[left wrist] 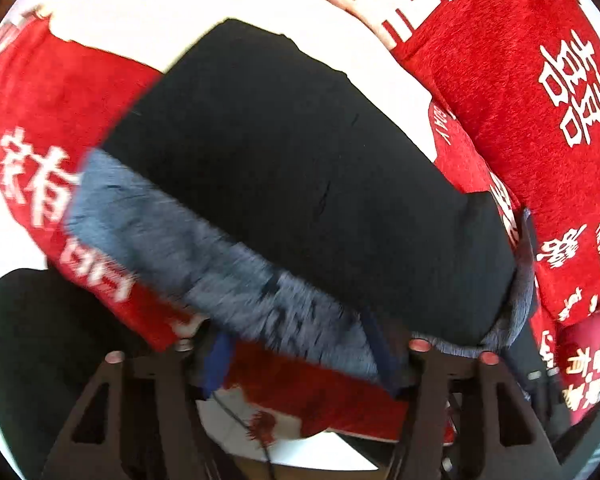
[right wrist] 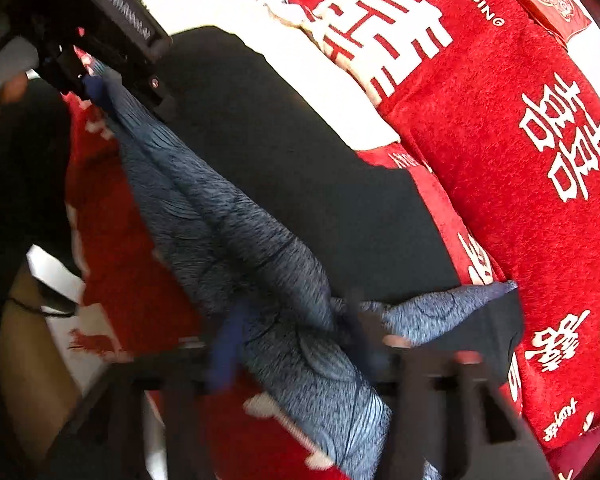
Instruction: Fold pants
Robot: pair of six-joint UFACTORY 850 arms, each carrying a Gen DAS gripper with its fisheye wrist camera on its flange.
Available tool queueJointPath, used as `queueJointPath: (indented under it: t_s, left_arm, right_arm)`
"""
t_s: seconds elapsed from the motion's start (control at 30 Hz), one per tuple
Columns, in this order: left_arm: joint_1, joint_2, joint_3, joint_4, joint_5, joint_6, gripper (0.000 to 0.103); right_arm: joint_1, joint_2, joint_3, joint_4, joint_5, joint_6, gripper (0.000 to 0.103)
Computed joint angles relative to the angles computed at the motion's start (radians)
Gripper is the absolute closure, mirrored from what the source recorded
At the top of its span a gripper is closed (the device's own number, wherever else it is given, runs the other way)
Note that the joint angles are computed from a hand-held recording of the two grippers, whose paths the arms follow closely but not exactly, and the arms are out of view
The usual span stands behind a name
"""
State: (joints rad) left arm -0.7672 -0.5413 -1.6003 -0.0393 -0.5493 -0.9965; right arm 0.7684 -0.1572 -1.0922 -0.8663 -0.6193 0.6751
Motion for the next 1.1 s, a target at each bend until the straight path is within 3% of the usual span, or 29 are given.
queueJointPath:
  t_s: [0.03,0.17,0.23,0.33,0.37,0.4,0.57,0.63,0.73,0.83,0.97,1.1]
  left_arm:
    - [-0.005,0.023,0.026,0.016,0.003,0.001,0.040]
    - [-0.024,0.076,0.062,0.099,0.026,-0.051,0.040]
    - [-0.027,0.076,0.044,0.135,0.045,-0.065,0.040]
    - [-0.032,0.027,-0.045,0.195,0.036,-0.082,0.037]
    - [-0.029,-0.010,-0.098,0.179,0.016,-0.041,0.020]
    - [-0.030,-0.045,-0.146,0.180,-0.011,-0.042,0.014]
    - [-0.032,-0.169,-0.280,0.051,-0.166,0.083,0.014]
    - [-0.062,-0.189,-0.291,0.114,-0.214,0.091,0.014]
    - [-0.098,-0.193,-0.295,0.225,-0.242,0.074,0.009]
    - [-0.093,-0.198,-0.302,0.197,-0.248,0.085,0.006]
    - [-0.088,-0.207,-0.316,0.184,-0.254,0.086,0.006]
    - [-0.086,-0.238,-0.362,0.166,-0.279,0.098,0.002]
  right_arm:
    - [-0.003,0.028,0.008,0.051,0.020,-0.040,0.026]
    - [-0.059,0.099,-0.002,0.279,0.110,-0.128,0.024]
    - [-0.108,0.088,-0.043,0.371,0.140,-0.121,0.021]
    - [-0.148,0.005,-0.143,0.422,0.097,-0.096,0.021]
    - [-0.156,-0.028,-0.173,0.436,0.085,-0.096,0.021]
    - [-0.160,-0.054,-0.195,0.442,0.069,-0.096,0.021]
    - [-0.143,-0.149,-0.227,0.461,-0.097,-0.081,0.021]
    - [-0.139,-0.089,-0.138,0.427,-0.030,-0.025,0.021]
    - [-0.152,-0.030,-0.090,0.484,-0.006,-0.058,0.021]
    - [-0.187,0.005,-0.098,0.412,0.017,0.068,0.021]
    - [-0.254,-0.078,-0.226,0.197,-0.150,0.334,0.013]
    - [-0.365,-0.285,-0.457,0.334,-0.390,0.254,0.013]
